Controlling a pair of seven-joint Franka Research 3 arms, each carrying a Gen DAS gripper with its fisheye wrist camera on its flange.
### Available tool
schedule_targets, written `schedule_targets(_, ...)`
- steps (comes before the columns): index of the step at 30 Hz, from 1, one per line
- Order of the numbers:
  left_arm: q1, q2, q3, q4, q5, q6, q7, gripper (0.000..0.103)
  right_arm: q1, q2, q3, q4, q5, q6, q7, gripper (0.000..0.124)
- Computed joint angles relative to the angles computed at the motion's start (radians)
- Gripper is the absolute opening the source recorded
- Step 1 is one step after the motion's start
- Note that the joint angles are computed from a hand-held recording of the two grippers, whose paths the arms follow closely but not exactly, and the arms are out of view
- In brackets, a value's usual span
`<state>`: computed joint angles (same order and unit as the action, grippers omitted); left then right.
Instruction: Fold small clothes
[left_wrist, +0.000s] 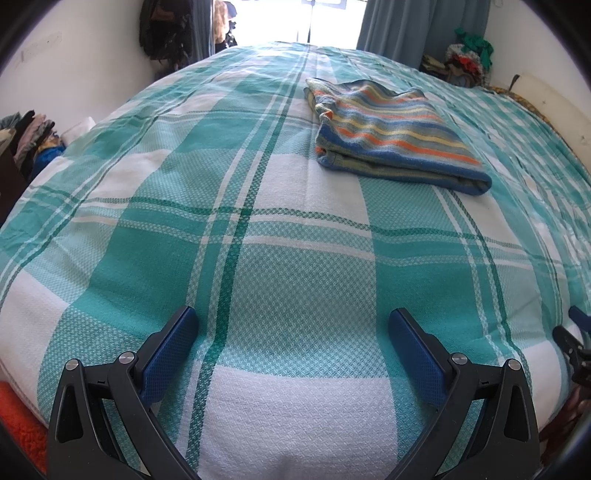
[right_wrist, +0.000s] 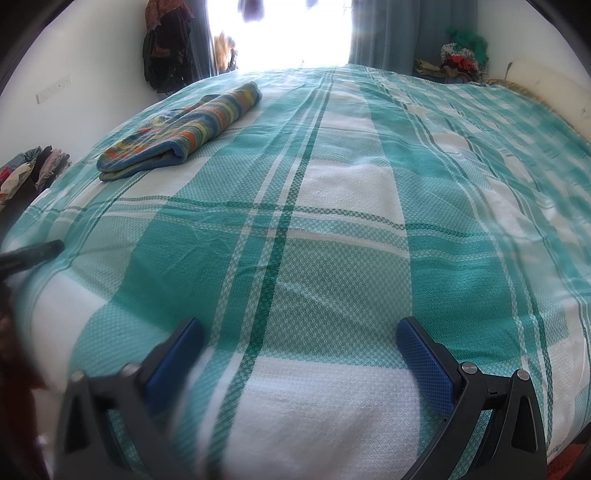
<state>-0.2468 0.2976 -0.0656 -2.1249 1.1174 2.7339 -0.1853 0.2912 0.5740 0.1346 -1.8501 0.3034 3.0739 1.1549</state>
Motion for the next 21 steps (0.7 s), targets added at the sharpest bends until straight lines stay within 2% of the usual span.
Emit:
schedule_targets(4, 0.007, -0.004, -0.005, -0.002, -0.029, 0.007, 0.021, 0.102, -0.008, 0.001, 0.01, -0.003, 0.004, 0.01, -0.01, 0.103)
schedule_targets(10, 0.014, -0.03, -0.006, -0.03, -0.05, 0.063, 0.032, 0.102, 0.001, 0.002, 0.003, -0.004, 0.003, 0.018, -0.006, 0.103)
schedule_targets(13, 0.021, -0.034, -0.015, -0.03, -0.087, 0.075, 0.083, 0.101, 0.002, 0.003, 0.002, -0.005, 0.002, 0.02, -0.005, 0.103)
schedule_targets(15, 0.032, -0.056, -0.005, -0.048, -0.081, 0.146, 0.082, 0.1, 0.031, -0.003, -0.033, 0.005, -0.009, -0.014, 0.018, 0.103)
schedule_targets(17, 0.025, -0.086, 0.05, -0.059, 0.052, 0.251, -0.06, 0.1, 0.06, -0.018, -0.075, 0.037, -0.041, -0.118, 0.064, 0.103)
schedule_targets(18, 0.034, -0.094, 0.07, -0.046, 0.158, 0.294, -0.172, 0.1, 0.032, -0.029, -0.049, 0.047, -0.035, -0.157, 0.063, 0.102)
schedule_targets(19, 0.028, -0.09, 0.107, -0.02, 0.241, 0.337, -0.266, 0.1, -0.021, -0.039, 0.012, 0.054, 0.034, -0.174, 0.009, 0.102)
schedule_targets(20, 0.056, -0.076, 0.109, 0.01, 0.262, 0.377, -0.289, 0.1, -0.096, -0.038, 0.099, 0.074, 0.104, -0.189, -0.051, 0.102)
schedule_targets(21, 0.112, -0.047, 0.077, 0.048, 0.218, 0.403, -0.243, 0.1, -0.149, -0.029, 0.165, 0.108, 0.176, -0.213, -0.109, 0.102)
